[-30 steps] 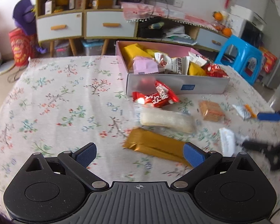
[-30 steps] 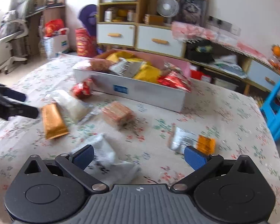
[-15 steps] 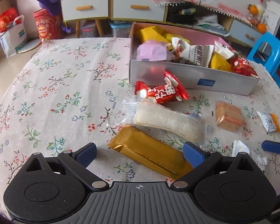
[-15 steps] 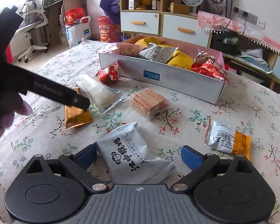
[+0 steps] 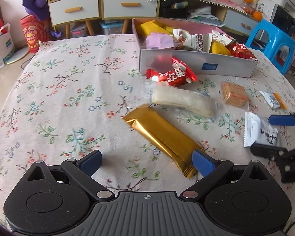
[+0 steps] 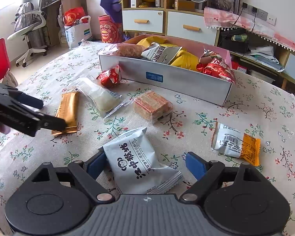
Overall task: Organize snacks
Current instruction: 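Grasp a gold bar packet with the left tool while the right tool grasps a white lettered bag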
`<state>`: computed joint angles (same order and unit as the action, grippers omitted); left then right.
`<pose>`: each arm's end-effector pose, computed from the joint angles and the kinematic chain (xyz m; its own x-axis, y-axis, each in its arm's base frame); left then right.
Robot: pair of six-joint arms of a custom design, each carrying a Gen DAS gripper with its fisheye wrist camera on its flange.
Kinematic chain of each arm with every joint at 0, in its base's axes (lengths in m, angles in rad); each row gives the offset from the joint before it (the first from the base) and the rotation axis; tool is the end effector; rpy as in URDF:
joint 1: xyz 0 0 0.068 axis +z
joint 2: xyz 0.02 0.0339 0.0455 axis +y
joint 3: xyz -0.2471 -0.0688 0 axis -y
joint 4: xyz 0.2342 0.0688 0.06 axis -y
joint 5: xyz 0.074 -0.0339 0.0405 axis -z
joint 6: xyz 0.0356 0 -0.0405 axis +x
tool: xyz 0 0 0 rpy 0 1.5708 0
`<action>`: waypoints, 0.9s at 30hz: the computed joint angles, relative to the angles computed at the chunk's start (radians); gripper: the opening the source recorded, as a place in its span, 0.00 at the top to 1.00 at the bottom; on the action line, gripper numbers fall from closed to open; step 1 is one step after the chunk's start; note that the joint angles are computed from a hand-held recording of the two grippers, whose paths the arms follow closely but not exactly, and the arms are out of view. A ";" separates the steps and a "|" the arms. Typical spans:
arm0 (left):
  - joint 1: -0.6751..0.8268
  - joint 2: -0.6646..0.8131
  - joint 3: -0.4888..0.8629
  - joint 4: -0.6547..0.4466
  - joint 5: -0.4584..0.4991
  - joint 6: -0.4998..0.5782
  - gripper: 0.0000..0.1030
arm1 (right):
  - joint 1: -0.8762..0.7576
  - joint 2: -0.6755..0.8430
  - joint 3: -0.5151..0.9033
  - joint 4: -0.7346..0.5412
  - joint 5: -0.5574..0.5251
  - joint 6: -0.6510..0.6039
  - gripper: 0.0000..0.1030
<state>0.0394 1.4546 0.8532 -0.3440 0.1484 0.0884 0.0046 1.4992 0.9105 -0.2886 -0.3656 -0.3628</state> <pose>0.2823 0.0059 0.1874 -0.8027 0.0557 -0.5937 0.1189 0.9906 -0.0677 0.2989 0.0141 0.1973 -0.6363 -0.3344 -0.6952 -0.4906 0.8709 0.0302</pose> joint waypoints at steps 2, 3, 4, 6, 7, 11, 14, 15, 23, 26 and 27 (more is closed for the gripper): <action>0.014 -0.013 -0.019 0.015 0.022 0.027 0.05 | 0.006 0.001 0.001 0.005 0.004 0.014 0.27; 0.020 -0.022 -0.035 0.028 0.031 0.046 0.05 | 0.011 0.003 0.002 0.007 0.008 0.023 0.27; 0.026 -0.033 -0.053 0.045 0.041 0.065 0.05 | 0.018 0.005 0.006 0.007 0.012 0.027 0.30; 0.034 -0.056 -0.096 0.087 0.056 0.101 0.05 | 0.031 0.005 0.004 0.019 0.019 0.037 0.33; 0.036 -0.067 -0.117 0.110 0.062 0.121 0.05 | 0.042 0.007 0.006 0.023 0.029 0.049 0.36; 0.039 -0.097 -0.176 0.176 0.082 0.148 0.06 | 0.075 0.014 0.041 -0.014 0.059 0.073 0.47; 0.040 -0.086 -0.145 0.142 0.114 0.133 0.08 | 0.088 0.024 0.065 -0.042 0.071 0.080 0.49; 0.042 -0.077 -0.126 0.123 0.132 0.117 0.08 | 0.089 0.023 0.069 -0.049 0.074 0.081 0.49; -0.007 -0.004 -0.052 0.120 0.079 -0.049 0.07 | 0.100 0.019 0.081 -0.069 0.100 0.037 0.52; -0.055 0.018 -0.034 0.132 -0.015 -0.102 0.07 | 0.109 0.006 0.064 -0.044 0.134 0.012 0.52; -0.076 0.023 -0.032 0.135 -0.055 -0.113 0.08 | 0.115 -0.001 0.053 -0.029 0.149 0.004 0.52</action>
<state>-0.0365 1.4772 0.8213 -0.2094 0.0933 -0.0242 0.1195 1.4983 0.9636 -0.3175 -0.2166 -0.3591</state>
